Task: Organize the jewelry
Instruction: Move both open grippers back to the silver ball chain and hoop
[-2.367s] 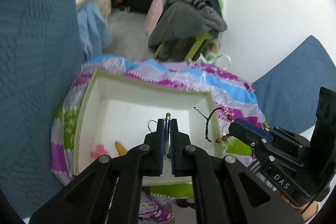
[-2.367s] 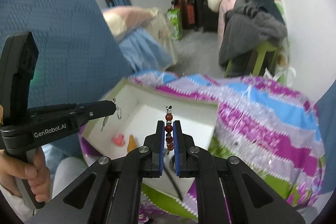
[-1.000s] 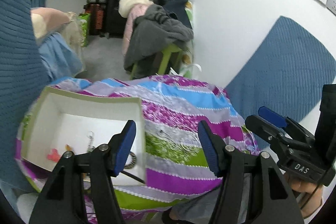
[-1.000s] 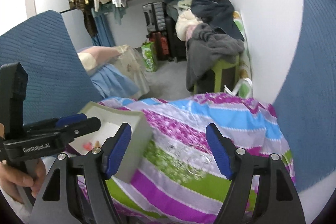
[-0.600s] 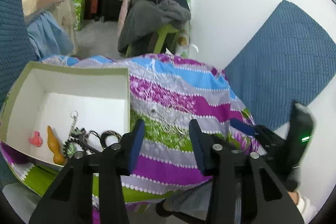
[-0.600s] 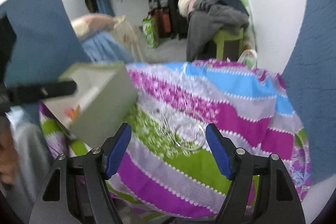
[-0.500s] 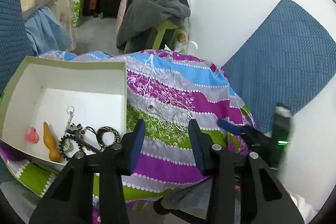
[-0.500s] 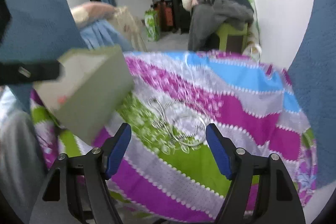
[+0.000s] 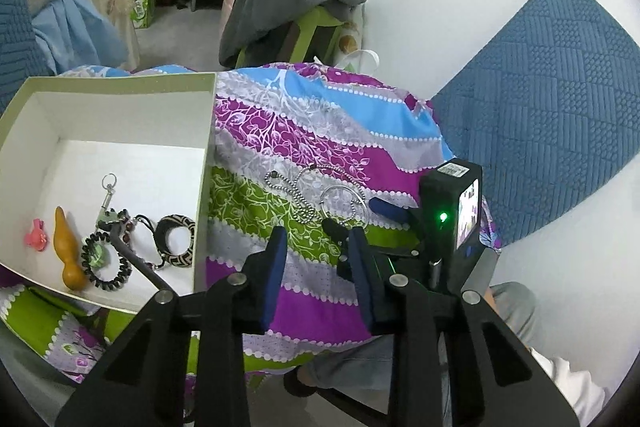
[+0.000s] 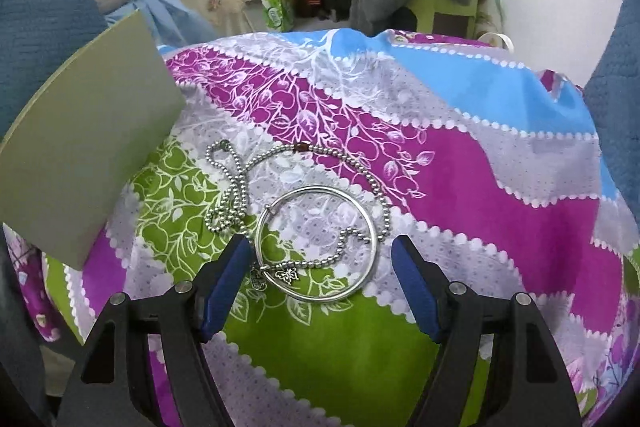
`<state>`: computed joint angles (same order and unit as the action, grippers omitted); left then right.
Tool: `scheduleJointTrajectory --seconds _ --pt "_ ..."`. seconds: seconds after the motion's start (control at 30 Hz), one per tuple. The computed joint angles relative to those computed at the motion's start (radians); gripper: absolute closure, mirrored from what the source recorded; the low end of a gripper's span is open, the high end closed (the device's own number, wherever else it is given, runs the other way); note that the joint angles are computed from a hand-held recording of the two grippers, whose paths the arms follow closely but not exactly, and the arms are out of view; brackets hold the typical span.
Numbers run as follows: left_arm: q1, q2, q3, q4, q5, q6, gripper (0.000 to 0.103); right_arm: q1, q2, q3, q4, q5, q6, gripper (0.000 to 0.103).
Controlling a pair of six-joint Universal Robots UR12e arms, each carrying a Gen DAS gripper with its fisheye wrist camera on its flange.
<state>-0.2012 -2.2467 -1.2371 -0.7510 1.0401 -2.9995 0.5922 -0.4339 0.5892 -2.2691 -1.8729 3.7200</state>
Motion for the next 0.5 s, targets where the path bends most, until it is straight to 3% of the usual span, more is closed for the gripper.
scheduleJointTrajectory --seconds 0.07,0.2,0.5 --pt "-0.005 -0.004 0.006 -0.005 0.010 -0.004 0.071 0.004 0.008 -0.016 0.006 -0.010 -0.026 0.041" --pt "-0.013 -0.018 0.025 -0.014 0.011 -0.016 0.071 0.001 0.005 -0.011 0.004 -0.001 -0.001 0.042" --pt "-0.047 -0.065 0.087 -0.065 0.034 -0.004 0.071 -0.008 -0.077 0.125 -0.068 -0.007 0.106 0.042"
